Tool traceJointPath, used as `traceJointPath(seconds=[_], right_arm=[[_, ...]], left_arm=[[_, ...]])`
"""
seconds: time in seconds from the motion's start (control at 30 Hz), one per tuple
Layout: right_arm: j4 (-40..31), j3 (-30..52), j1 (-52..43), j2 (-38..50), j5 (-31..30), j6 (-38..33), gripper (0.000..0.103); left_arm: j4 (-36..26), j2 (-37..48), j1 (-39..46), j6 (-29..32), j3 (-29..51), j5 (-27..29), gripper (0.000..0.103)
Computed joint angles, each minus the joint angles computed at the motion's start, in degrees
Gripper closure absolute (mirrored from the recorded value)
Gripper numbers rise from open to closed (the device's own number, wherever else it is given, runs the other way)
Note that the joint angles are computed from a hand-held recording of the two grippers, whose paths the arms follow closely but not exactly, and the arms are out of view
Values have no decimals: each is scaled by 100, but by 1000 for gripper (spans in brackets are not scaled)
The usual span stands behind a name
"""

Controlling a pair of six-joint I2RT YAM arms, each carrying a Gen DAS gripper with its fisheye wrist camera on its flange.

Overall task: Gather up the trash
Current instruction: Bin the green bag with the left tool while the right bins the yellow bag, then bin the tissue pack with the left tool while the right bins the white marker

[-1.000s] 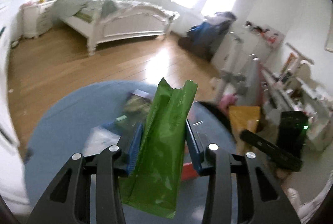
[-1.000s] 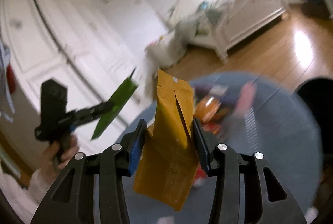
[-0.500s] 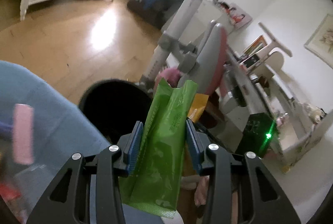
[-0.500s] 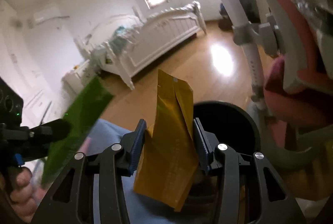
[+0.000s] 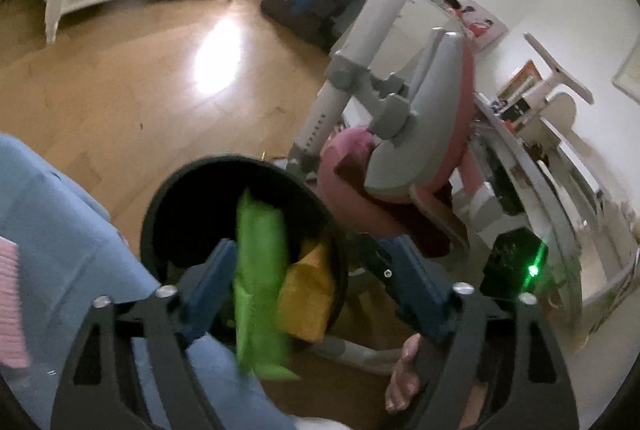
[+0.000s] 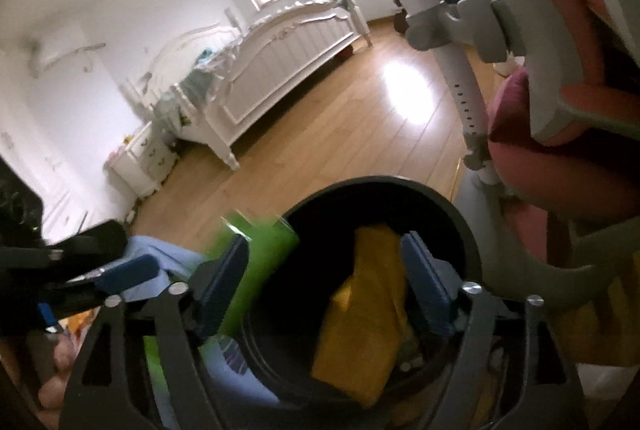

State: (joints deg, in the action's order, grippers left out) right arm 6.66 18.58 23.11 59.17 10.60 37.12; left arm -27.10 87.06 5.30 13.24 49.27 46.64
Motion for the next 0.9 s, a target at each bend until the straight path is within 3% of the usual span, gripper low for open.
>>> traceJointPath(seconds=[0.13,0.23,0.3,0.37,0.4,0.43,0.57,0.63,0.8,0.9], right_arm=[[-591,111,741,-753,335,300,23],[-941,585,1881,-865,931,430,23],[-1048,1038,2513,-567,1156,428,23],[-1066,1575,3059,-90,1267,398,23],[-1040,1885,3290,229,1220,350,23],[-1035,2218,3492,583,1157,292,23],[-1162,3521,4072,1953,943,10,23],[-1348,4314,4265,2778,801,-152,23],[-2259,6255,4400,4559,468,-333,23],[-2995,7444,4412,5520,481,-549,31]], left_arm=[[-1440,-812,830,1308,102,453,21],[-3068,-1144,2093,3013,431,814,21],[-4296,-943,3220,4551,858,953,21],[-5214,-469,4406,5906,1411,823,21],[-5407,-267,4797,6301,1589,823,21],[-5462,43,5328,6605,1879,702,21],[-5072,1109,6419,6768,2789,371,21],[-4317,1445,6706,6544,2937,105,14],[-3175,1930,6800,6460,2883,-486,9],[-2559,2035,6606,6521,2584,-775,6]])
